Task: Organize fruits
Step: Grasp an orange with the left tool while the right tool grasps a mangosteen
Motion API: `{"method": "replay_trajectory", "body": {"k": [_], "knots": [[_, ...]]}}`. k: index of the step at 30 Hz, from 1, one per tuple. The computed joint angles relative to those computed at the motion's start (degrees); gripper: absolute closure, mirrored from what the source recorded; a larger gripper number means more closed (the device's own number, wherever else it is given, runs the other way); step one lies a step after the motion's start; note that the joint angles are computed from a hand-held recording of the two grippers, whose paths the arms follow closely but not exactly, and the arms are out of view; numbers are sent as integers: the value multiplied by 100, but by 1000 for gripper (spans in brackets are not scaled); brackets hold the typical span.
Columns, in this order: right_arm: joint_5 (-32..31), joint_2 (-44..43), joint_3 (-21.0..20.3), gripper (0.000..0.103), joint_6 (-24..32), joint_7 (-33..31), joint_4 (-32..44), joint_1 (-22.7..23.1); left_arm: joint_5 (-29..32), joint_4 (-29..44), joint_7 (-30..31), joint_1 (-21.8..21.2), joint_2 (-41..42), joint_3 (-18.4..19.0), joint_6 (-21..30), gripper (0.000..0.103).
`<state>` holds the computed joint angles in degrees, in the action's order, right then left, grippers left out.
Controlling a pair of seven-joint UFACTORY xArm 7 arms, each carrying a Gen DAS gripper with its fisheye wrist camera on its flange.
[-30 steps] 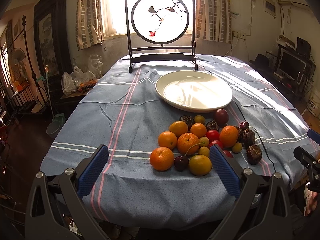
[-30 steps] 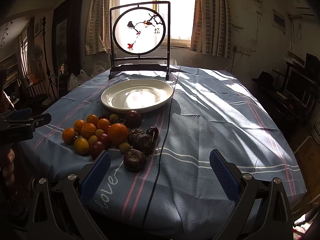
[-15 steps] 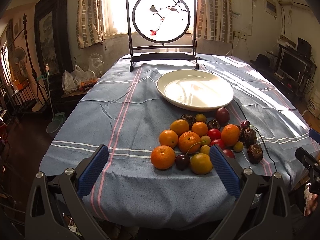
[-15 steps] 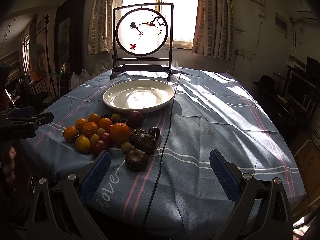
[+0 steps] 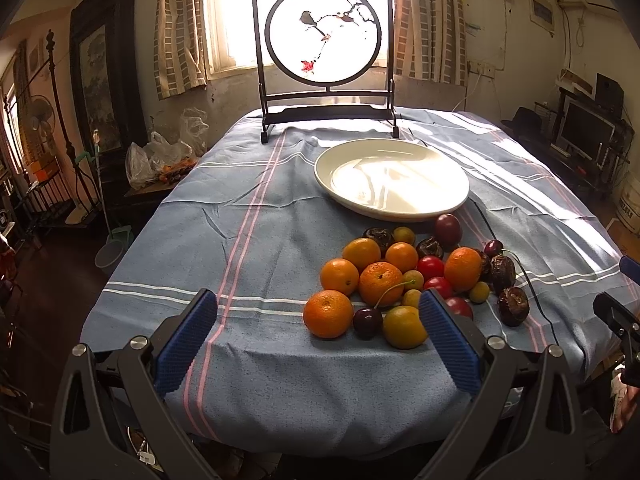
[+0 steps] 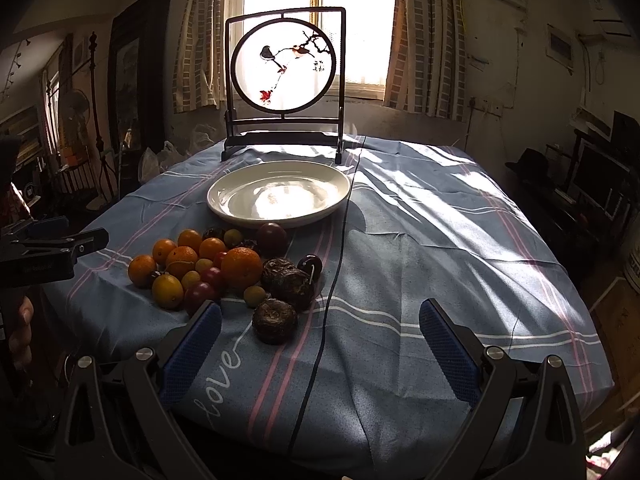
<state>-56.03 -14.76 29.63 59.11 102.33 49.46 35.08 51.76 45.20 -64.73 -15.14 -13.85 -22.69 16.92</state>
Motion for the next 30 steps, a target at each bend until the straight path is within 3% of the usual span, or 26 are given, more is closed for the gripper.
{"method": "replay_trajectory", "body": {"k": [4, 10, 12, 20, 24, 30], "knots": [[-3, -18, -54, 4, -191, 21, -60, -17, -15, 14, 46, -21, 51, 34, -31, 4], [131, 184, -285, 5, -1045, -142, -270, -138, -140, -102, 359, -56, 265, 215, -94, 4], [186, 355, -405, 15, -1371, -251, -283, -190, -256, -195, 512, -71, 341, 339, -210, 4], [-6, 1372, -865, 30, -1820, -760, 340, -175, 93, -172, 357, 0, 598, 471, -279, 4], [126, 1679, -1129, 62, -2022, -1023, 520, -47, 271, -53, 377, -118, 755, 557, -160, 4], [-57, 1560, -1279, 63, -2210, -709, 366, 41, 107, 200, 966, -343, 1199, 866, -390, 4]]}}
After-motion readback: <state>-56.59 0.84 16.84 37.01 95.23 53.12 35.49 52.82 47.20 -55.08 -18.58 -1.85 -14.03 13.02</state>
